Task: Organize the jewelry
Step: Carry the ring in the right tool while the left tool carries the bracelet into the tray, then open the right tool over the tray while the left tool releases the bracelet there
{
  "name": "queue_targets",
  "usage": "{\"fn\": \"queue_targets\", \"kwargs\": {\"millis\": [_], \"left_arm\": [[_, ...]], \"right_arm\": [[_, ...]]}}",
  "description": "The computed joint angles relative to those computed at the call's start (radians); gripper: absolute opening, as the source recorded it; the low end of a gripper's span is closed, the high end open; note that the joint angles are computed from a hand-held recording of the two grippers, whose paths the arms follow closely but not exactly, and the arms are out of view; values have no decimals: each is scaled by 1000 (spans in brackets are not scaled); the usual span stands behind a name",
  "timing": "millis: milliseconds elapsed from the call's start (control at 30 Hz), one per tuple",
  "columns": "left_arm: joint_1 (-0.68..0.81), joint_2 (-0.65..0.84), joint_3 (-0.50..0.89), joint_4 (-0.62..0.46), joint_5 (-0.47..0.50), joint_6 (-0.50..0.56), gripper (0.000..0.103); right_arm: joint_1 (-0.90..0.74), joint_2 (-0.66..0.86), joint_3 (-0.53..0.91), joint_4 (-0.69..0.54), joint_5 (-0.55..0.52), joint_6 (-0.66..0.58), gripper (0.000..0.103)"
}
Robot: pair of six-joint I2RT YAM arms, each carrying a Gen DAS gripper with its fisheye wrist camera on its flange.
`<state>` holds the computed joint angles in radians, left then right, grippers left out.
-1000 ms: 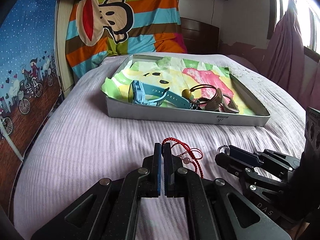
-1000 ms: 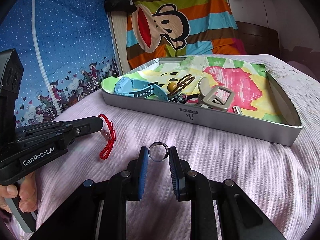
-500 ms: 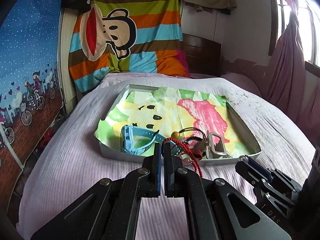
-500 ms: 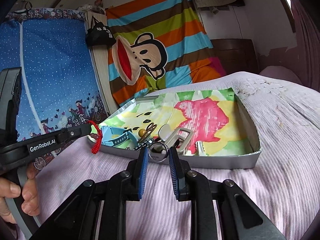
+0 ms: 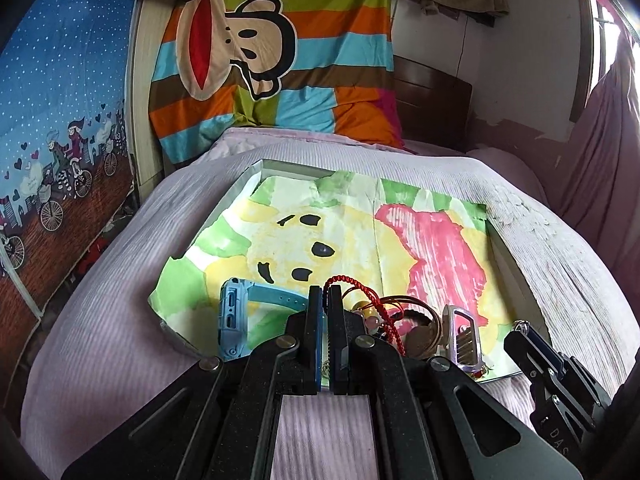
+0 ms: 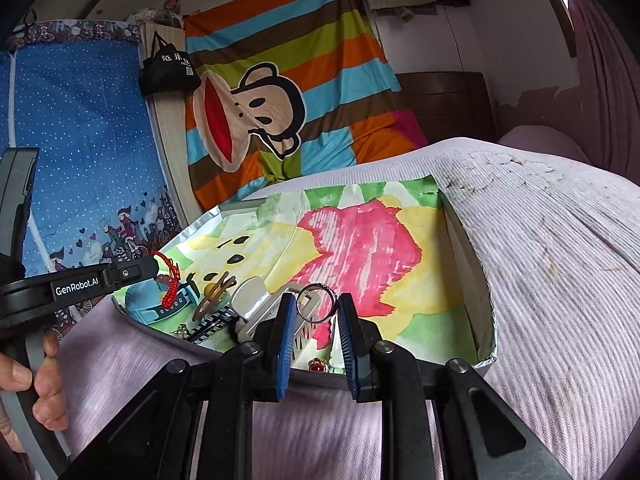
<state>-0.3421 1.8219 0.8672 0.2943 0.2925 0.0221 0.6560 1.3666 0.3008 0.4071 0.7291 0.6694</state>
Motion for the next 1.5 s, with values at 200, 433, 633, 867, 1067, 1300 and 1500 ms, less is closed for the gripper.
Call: {"fn": "queue_targets", "kwargs": {"millis": [200, 433, 633, 867, 1067, 1300, 1500], "left_arm": [[-31, 60, 59, -41, -26, -10, 0], [-58, 110, 83, -24, -53, 0, 0], [-76, 142, 117, -29, -63, -5, 0], [-97, 180, 136, -40, -61, 22, 0], [-99, 189, 142, -44, -42, 15, 1], [-79, 185, 141, -73, 30, 25, 1], [-63, 168, 114, -50, 72, 20, 9]], "right_arm": [[-50, 29, 28, -45, -47, 19, 20], [-70, 47, 14, -3, -77, 20, 20], [-87, 60, 22, 8, -91, 12, 20], [-90, 63, 43, -31, -91, 16, 20], [-91, 63, 47, -38, -92, 15, 21], [-93, 70, 50, -37, -92, 13, 21], [-86, 64, 39, -23, -85, 15, 26]]}}
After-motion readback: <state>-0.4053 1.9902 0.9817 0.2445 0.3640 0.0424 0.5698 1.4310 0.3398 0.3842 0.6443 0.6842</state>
